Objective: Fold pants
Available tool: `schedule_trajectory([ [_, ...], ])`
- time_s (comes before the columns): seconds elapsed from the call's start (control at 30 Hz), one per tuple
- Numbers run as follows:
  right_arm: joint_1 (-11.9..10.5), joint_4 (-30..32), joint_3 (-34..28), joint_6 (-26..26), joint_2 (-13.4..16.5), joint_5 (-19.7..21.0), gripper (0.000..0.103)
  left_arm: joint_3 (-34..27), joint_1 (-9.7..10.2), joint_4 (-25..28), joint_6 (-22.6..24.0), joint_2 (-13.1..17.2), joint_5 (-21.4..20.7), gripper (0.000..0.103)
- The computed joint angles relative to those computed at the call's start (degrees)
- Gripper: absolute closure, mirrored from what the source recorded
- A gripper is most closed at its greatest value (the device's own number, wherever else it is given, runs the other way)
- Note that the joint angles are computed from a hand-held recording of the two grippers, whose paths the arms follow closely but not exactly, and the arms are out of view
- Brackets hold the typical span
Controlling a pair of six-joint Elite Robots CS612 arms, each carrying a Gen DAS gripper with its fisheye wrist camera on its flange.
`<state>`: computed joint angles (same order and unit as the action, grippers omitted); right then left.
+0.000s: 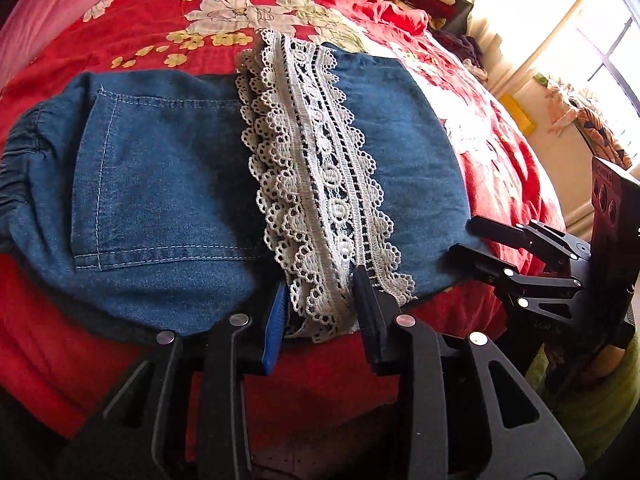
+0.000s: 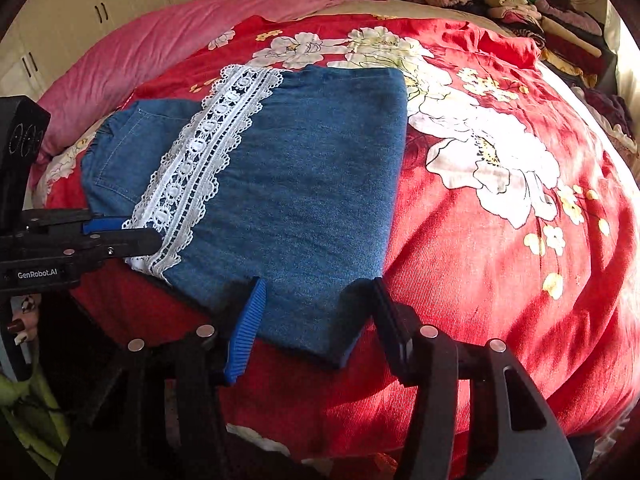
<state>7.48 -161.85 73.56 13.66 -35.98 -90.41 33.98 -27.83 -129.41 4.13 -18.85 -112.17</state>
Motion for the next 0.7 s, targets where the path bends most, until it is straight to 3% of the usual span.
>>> schedule_trajectory([
  [0.5,-0.5,-2.9,2.0,2.4,-1.2,1.2,0.049,1.9,0.02,-1.6,0.2,-1.4,1.3,0.072],
  [0.57,-0.5,-3.4,2.4,2.7,-1.5,0.7,0.039,2.2,-0.01,-1.6,0.2,-1.7,1.7,0.070],
  [0.7,-0.5,-5.4,3.3,3.4,-2.1,0.3,0.034,3.6,-0.02,-2.9,0.4,-2.5,2.5,0.066],
])
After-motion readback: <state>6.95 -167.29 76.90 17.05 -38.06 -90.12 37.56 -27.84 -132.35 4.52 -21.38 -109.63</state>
